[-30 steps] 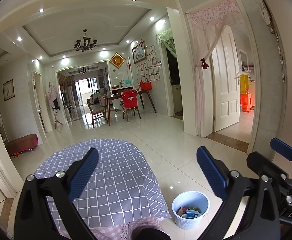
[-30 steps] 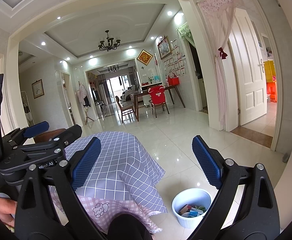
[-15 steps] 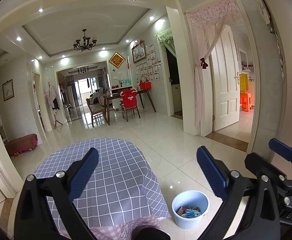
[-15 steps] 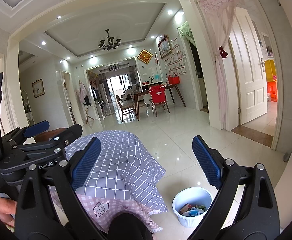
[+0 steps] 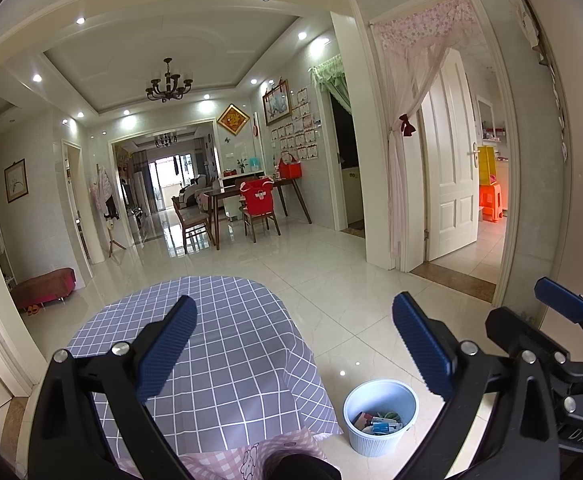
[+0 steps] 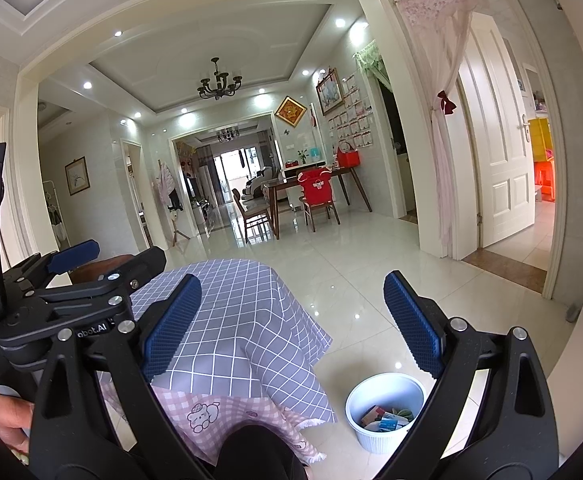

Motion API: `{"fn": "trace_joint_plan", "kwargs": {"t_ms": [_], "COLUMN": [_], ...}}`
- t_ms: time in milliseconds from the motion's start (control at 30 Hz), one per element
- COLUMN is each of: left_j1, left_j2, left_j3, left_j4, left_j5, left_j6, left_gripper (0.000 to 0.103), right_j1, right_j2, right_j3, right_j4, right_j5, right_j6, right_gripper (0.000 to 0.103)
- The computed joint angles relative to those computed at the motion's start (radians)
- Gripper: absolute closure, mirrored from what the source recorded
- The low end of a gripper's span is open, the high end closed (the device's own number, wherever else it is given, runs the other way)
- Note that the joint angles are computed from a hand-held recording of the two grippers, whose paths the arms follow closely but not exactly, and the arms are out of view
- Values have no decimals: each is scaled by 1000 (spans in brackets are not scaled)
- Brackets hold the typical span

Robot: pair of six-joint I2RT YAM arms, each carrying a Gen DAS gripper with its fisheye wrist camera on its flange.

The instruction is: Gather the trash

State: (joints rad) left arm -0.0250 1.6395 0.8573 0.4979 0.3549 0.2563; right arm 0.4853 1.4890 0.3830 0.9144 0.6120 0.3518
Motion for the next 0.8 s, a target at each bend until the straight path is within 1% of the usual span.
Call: {"fn": "trace_joint_plan", "kwargs": {"t_ms": [200,400,600,800], "left_j1": [-2,-3,-1,-1], "left_j2": [5,1,6,2], "left_j3": [-7,0,-17,-8], "left_j4": [12,1,20,7], "left_j5": [-2,-3,0,-2], "left_j6": [0,1,3,3], "left_gripper": [6,6,6,6], "right_j1": [-14,5,12,2], "right_j2": [-8,2,25,16], "right_j3": [-1,4,12,11], "right_j4": [-4,-3,13,6], "right_j5": [-14,3,11,2], "right_j6": [-4,1,3,1], "right_gripper": [12,12,12,12]}}
